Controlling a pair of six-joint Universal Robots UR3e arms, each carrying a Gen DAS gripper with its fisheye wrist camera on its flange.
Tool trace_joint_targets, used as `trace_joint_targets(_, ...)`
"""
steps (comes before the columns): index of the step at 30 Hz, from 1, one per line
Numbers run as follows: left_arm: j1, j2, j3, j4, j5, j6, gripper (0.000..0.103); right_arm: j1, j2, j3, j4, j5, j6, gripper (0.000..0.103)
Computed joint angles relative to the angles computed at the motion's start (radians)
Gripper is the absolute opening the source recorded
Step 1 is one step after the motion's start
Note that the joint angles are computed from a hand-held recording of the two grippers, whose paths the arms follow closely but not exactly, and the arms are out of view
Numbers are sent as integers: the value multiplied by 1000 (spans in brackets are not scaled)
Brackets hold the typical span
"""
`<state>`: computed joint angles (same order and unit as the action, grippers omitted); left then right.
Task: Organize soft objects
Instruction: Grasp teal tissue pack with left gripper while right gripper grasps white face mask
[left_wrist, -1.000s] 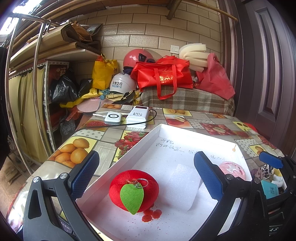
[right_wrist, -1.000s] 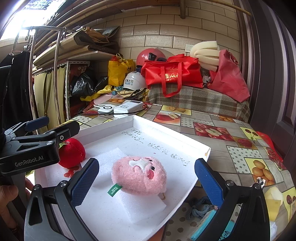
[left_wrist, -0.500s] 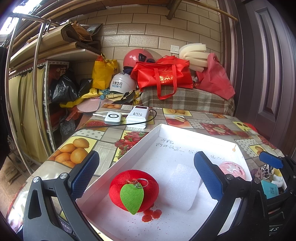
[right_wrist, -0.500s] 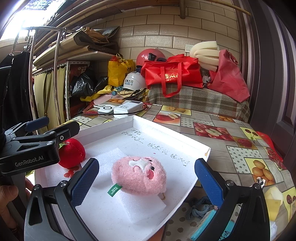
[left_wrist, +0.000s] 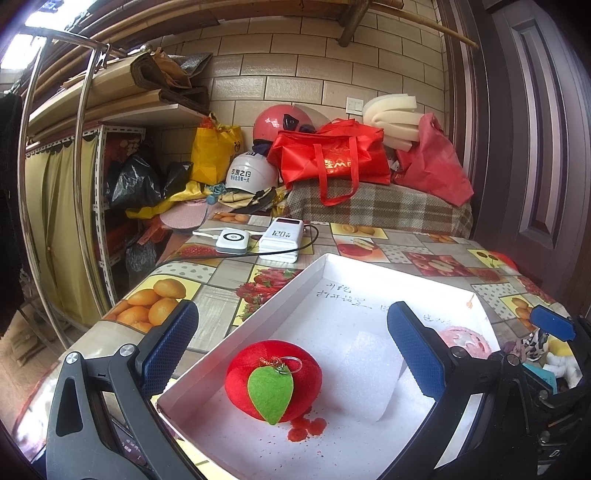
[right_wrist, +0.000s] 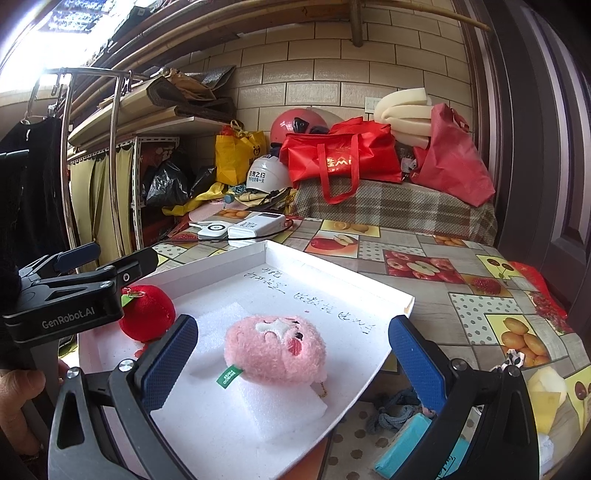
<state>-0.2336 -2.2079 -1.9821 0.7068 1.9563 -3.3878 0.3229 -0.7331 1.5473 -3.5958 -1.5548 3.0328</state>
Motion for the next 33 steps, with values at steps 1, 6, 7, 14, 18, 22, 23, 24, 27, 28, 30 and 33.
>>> trace_joint_targets(1,-3,0,-3,4,1,0,103,-9,-13,32,-27,15,2,103)
trace_joint_targets(6,-29,9,-29,29,-19,-4,103,-49,-77,284,-363,39,-8,103)
trace_joint_targets(7,-33,12,-36,36,-32,-6,103,-70,-98,349,-443,49,-6,103)
trace_joint_targets(14,-77,28,-50,39,-167,0,103,-359,-272,737,-734,116,29,103)
trace_joint_targets(18,-183,4,49,-44,-186,125,103,-604,-374,834,-598,254,26,103)
trace_joint_targets(22,-271,-37,235,-277,-287,188,103,-737,-453,825,-343,332,-8,103)
trace_joint_targets(23,-298,-55,308,-374,-275,186,103,-762,-472,833,-301,360,-10,103)
trace_joint_targets(24,-323,-81,395,-487,-255,178,103,-782,-489,833,-254,385,-13,103)
trace_joint_targets(27,-346,-159,616,-751,-240,136,103,-849,-542,868,-137,527,-45,103)
trace_joint_targets(28,-345,-181,664,-798,-248,123,103,-862,-559,873,-85,575,-65,103)
trace_joint_targets(30,-346,-216,738,-855,-257,112,103,-845,-590,853,38,622,-117,103)
trace_joint_targets(33,-360,-260,834,-946,-239,119,103,-739,-597,801,135,576,-180,103)
